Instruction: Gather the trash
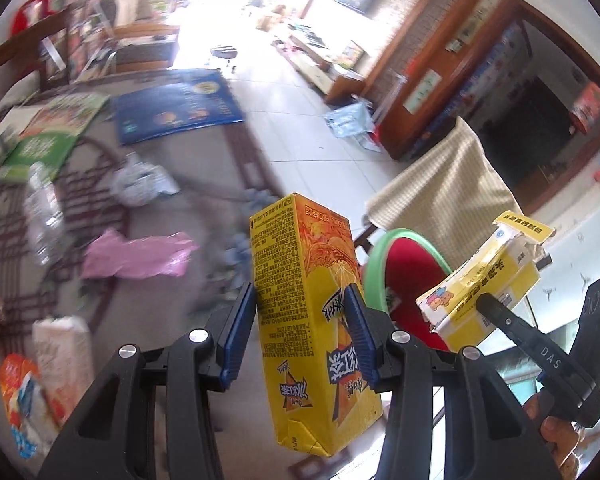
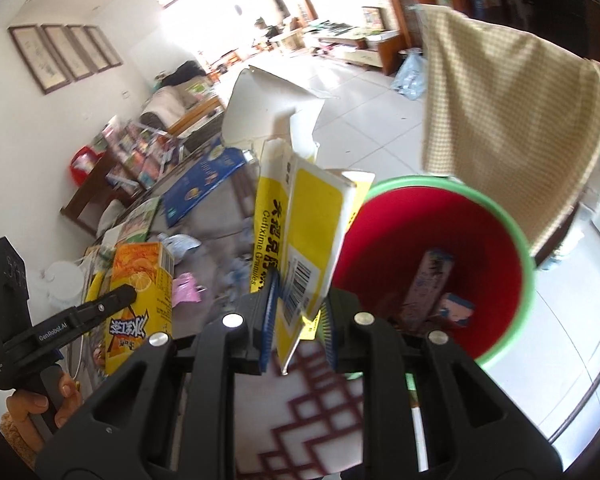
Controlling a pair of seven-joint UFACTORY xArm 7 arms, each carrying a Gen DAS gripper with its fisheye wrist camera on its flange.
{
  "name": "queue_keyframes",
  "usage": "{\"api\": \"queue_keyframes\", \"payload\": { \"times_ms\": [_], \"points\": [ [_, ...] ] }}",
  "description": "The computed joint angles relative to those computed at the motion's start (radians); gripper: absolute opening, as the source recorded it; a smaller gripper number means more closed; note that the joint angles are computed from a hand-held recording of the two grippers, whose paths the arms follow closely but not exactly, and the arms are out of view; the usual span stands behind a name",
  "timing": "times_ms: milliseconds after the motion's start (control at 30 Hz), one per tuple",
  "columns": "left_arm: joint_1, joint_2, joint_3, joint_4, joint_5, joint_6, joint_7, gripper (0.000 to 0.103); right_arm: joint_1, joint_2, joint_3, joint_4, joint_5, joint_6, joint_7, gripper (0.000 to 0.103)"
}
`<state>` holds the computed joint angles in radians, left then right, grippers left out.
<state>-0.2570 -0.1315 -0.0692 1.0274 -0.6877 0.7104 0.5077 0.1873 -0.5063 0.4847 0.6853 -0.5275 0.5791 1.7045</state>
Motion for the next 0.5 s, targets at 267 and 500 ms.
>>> {"api": "queue_keyframes", "payload": {
  "times_ms": [267,500],
  "points": [
    [-0.072,0.091,-0.074,0.107,-0.048,-0.008,0.035,0.043,0.017,-0.176,-0.047,-0.129,0.094,0.087,-0.024,0.021],
    [-0.118,0.199,-0.134,0.204,-0.052,-0.02,0.026,0.043,0.014,-0.249,-0.065,-0.192,0.169,0.137,-0.064,0.021]
  ]
}}
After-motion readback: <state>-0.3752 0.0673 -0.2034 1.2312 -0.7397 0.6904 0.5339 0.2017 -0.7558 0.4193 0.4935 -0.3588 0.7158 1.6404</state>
